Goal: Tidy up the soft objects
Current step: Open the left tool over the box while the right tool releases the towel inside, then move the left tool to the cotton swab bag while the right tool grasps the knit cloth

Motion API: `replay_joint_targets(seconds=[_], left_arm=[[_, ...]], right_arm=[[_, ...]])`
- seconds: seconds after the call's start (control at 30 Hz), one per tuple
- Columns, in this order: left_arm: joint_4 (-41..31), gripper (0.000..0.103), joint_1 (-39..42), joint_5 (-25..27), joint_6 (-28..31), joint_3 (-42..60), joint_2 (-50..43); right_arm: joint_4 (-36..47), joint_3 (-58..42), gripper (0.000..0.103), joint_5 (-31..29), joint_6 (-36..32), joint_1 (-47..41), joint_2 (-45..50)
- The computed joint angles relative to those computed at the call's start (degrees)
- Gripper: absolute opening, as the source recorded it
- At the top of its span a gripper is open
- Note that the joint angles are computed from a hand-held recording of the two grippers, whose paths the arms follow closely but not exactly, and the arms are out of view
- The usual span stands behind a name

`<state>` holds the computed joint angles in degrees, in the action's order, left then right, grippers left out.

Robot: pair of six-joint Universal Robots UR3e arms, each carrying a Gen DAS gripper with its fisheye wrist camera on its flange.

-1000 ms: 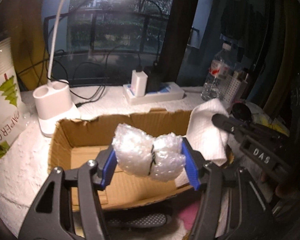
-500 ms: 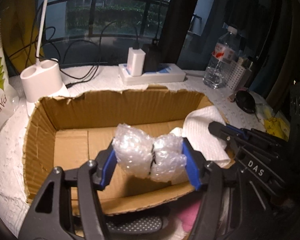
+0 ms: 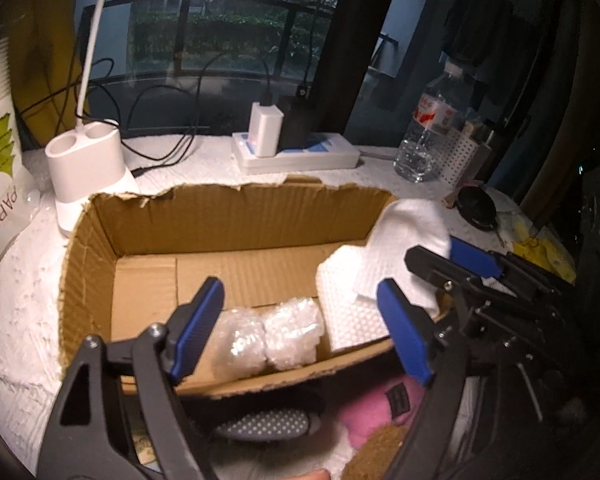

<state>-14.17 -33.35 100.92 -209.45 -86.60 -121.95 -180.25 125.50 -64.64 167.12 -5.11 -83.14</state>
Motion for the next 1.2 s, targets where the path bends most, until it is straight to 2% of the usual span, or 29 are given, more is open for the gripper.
replay_joint_targets(seconds=[0.1, 0.73, 0.8, 1.0, 1.2], left_arm=[[0.67, 0.080, -0.43, 0.78, -0.10, -1.74, 1.54], [6.07, 0.083, -4.31, 6.36, -0.82, -11.87, 9.84], [6.74, 0.088, -4.74, 6.94, -1.18, -13.25, 10.79], [8.56, 0.089, -5.91, 8.49, -2.07, -16.99, 13.17], [9.24, 0.089, -7.86, 10.88, -3.17, -19.52, 14.82]], right_arm=[[-0.62, 1.45, 0.056, -0.77, 0.67, -0.39, -1.47], [1.71, 10.80, 0.058, 0.99, 1.32, -1.41, -15.63], [2.07, 11.97, 0.060, 1.40, 1.36, -1.63, -17.31], [3.35, 15.75, 0.071, 2.14, 1.06, -2.35, -22.78], [5.96, 19.37, 0.071, 3.37, 0.20, -3.38, -29.14]])
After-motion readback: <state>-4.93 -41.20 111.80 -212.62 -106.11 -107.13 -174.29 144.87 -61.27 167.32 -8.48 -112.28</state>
